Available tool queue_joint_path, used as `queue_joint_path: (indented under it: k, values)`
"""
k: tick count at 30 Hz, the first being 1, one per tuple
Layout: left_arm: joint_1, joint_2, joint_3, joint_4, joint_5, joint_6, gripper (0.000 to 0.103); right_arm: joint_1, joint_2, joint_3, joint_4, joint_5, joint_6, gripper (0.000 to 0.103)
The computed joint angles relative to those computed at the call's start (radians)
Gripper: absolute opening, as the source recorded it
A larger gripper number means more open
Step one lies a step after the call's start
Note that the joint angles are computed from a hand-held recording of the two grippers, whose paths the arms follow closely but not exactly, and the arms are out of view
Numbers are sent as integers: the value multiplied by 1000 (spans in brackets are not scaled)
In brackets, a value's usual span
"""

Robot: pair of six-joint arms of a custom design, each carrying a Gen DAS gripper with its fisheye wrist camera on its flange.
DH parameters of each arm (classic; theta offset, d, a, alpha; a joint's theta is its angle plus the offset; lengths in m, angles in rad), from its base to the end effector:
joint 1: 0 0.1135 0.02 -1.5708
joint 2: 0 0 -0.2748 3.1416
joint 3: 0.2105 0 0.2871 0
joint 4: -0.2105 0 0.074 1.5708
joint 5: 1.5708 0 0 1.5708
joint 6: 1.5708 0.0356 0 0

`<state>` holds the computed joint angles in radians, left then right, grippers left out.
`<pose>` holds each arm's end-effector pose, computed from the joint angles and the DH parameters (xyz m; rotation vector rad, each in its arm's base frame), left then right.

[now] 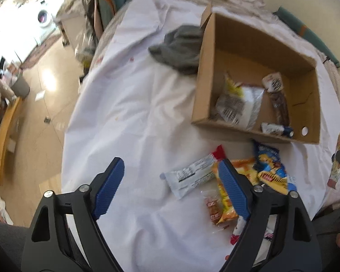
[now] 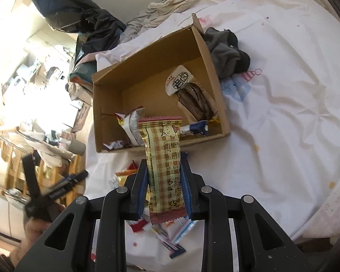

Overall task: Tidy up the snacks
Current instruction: 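Grasp the checkered wafer bar with the right gripper and lift it toward the box, then grasp the white bar with red end with the left gripper while the right holds the wafer bar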

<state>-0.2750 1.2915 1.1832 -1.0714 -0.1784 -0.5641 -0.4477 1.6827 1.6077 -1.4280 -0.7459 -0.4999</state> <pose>0.2629 -0.0676 0.3061 -0.4384 2.6780 0.0027 0.3187 -0.1262 0.3254 -0.1027 2.6080 0.8682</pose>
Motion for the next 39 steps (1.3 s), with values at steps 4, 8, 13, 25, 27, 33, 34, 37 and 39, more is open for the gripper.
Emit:
queue_joint_path:
  k: [4, 8, 13, 25, 27, 33, 34, 37, 39]
  values:
    - [-1, 99, 6, -20, 38, 56, 79, 31, 24, 11, 9, -16, 46, 28]
    - [-20, 195, 52, -58, 67, 151, 67, 52, 48, 26, 1, -20, 41, 29]
    - [-24, 319, 183, -140, 108, 403, 67, 59, 84, 57, -26, -34, 36, 29]
    - [-73, 535, 274, -182, 96, 756, 57, 71, 66, 53, -11, -42, 28, 29]
    - [-70, 529, 267, -170, 103, 765, 38, 73, 62, 51, -6, -42, 27, 29]
    - [-54, 484, 252, -214, 93, 746, 28, 78, 64, 49, -3, -23, 34, 29]
    - [-55, 470, 242, -223, 75, 728, 28, 78, 64, 50, -4, -24, 34, 29]
    - [-65, 402, 214, -251, 56, 672, 28, 74, 57, 51, -7, -46, 29, 29]
    - [-74, 352, 209, -277, 69, 636, 28, 73, 48, 49, -5, -59, 24, 29]
